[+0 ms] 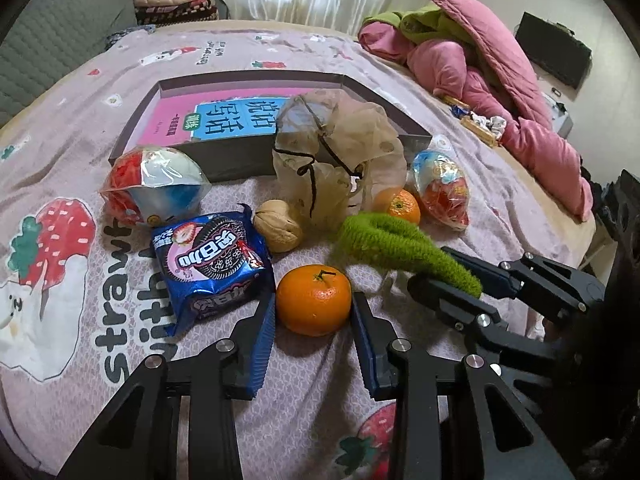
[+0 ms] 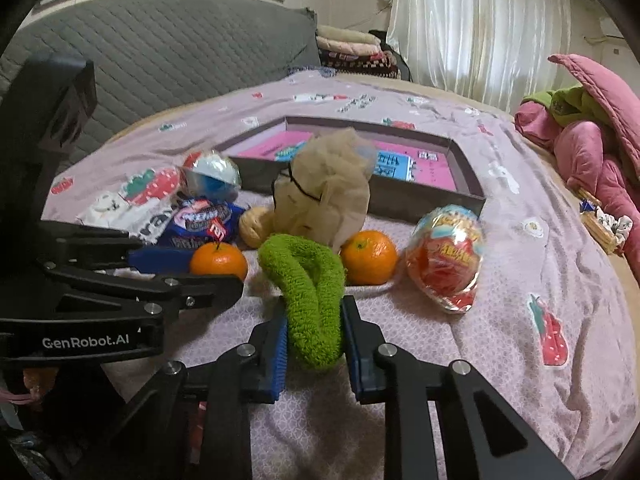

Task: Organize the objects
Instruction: 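Close the right gripper on the green ring while the left gripper grasps the mandarin orange, then lift and carry the ring and orange in both grippers over the tray's picture book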

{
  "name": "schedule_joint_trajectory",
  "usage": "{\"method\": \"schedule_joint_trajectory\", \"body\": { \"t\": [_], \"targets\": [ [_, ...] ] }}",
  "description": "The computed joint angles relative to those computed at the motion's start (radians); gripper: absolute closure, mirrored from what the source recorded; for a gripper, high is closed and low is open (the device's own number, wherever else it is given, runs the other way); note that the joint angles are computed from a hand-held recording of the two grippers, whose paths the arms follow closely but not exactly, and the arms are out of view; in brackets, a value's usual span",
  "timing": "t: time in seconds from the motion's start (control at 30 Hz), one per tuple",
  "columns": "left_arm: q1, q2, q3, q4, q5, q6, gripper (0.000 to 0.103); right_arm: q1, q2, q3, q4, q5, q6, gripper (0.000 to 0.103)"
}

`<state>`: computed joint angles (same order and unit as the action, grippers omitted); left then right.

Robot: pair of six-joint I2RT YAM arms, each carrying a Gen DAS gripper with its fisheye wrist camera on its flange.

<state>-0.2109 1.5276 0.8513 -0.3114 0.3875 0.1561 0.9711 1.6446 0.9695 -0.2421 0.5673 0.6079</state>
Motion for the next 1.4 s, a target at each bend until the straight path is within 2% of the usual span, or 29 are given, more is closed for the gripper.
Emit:
{"method": "schedule_joint_trajectory", "body": {
  "t": [0.27,0.7,0.8,1.4],
  "targets": [
    [0.04,-0.069,-0.027,-0.035,0.057,0.008,0.065,0.027,-0.058,-0.044,0.061,0.039,-0.015,0.079],
    [0.07,-0.163,-0.036,-0.08,0.065,0.001,0.065,0.028,-0.102,-0.07,0.078,0.05,-0.006,0.079],
    [0.083,-0.181,-0.027,-0.092,0.095,0.001,0.065,0.029,-0.11,-0.077,0.079,0.053,-0.003,0.079],
    [0.08,-0.223,0.0,-0.091,0.069,-0.019,0.065,0.044,-0.142,-0.067,0.069,0.1,-0.009,0.079]
  ]
}}
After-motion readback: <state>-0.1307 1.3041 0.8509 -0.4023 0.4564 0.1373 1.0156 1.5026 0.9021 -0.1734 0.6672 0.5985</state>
